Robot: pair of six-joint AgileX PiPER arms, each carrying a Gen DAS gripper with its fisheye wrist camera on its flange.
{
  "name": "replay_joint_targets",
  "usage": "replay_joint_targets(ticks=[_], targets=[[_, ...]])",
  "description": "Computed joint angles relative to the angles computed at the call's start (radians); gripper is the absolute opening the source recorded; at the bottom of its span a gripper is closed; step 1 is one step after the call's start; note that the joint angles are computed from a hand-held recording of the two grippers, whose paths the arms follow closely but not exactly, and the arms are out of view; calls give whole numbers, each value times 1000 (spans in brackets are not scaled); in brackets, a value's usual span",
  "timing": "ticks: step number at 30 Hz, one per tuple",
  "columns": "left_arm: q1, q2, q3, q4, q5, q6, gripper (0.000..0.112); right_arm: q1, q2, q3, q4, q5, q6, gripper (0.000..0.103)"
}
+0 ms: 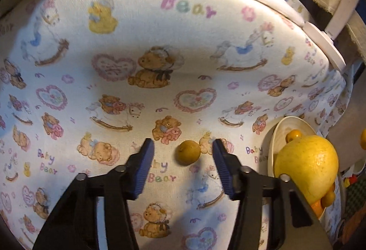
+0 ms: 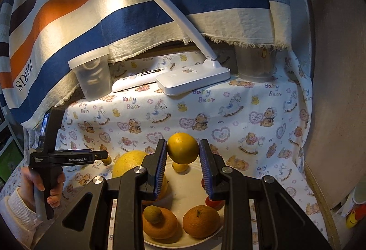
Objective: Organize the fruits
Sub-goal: 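Carry the yellow fruit to the plate while the left tool grasps another, then lower both small yellow fruits onto the plate and open both tools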
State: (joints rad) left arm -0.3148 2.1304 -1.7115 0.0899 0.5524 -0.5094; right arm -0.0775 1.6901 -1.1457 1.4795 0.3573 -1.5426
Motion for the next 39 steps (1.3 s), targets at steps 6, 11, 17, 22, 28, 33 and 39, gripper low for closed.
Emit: replay_joint_targets(ticks=[6, 11, 17, 22, 28, 33, 39], targets=[[-5, 38, -42, -59, 25, 53, 22, 8, 33, -27, -86, -31, 95, 30], [-43, -124, 174, 40, -122, -112, 22, 1, 32, -30, -91, -28, 103, 30], [-126, -281, 258, 224, -88, -297, 22, -11, 8, -26, -134, -4, 159, 30], [-173, -319, 250, 118, -44, -139, 22, -16, -15, -26, -208, 27, 229, 30], [-237, -283, 195, -109, 10, 96, 22, -35, -9, -52, -299, 95, 316, 30], [-288, -217, 142, -65, 34, 68, 22, -17, 14, -76, -399, 139, 382, 30], [-288, -159, 93, -126, 51, 133, 22, 12, 28, -95, -546, 110, 513, 30]])
